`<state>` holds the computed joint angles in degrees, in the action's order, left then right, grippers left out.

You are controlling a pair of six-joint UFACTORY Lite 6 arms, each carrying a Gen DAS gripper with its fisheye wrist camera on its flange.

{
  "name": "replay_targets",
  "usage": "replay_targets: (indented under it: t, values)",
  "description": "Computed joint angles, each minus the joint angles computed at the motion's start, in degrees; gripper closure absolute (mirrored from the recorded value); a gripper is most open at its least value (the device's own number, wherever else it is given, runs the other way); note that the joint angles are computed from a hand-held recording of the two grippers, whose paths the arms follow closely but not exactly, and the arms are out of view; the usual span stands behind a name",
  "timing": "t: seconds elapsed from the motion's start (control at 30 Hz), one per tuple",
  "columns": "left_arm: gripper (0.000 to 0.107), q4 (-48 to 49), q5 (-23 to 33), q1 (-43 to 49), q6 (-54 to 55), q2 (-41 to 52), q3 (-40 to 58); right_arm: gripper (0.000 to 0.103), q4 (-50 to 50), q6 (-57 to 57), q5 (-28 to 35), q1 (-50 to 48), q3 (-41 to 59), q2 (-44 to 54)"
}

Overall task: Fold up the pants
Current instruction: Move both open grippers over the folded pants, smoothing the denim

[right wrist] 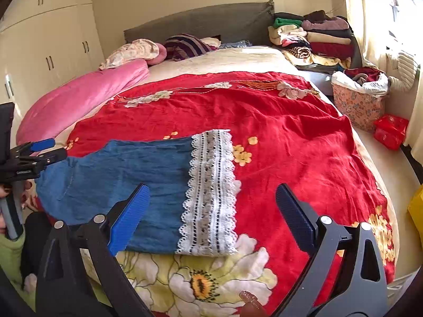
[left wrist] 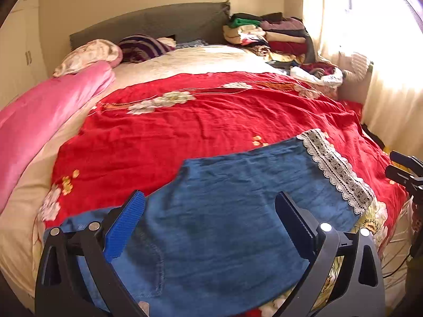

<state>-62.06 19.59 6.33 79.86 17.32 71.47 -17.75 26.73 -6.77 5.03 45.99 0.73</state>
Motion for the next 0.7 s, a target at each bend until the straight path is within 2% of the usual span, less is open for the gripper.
replay_targets:
  t: [0.13,0.27,0.43,0.57,0.7]
  values:
    - [0.009,2.69,-1.34,-3.73,-2.66,3.17,3.19,0.013,-4.85,4.85,-0.63,-1.58,-1.15,-0.19]
    - [0.009,9.07,-1.63,-7.39,-8.98,7.58,7.67,0.013,-18.01,18.56,-2.50,-3.70,-1.84,0.71]
    - [0.009,17.52,-2.42,-11.33,-17.24,13.31,13.57,0.013,-18.96,19.92,-3.69,-4.46,-1.63,3.31]
    - [0.009,26.12,-1.09,-13.37,-25.93,19.00,20.37,0.013,-15.36,16.86,-4.12,-4.14,-1.13,5.67]
    - [0.009,35.60,1.09,-15.10,-35.05,26.26,29.46,0.013,-17.60,19.83,-5.02,-3.51,0.20,9.41]
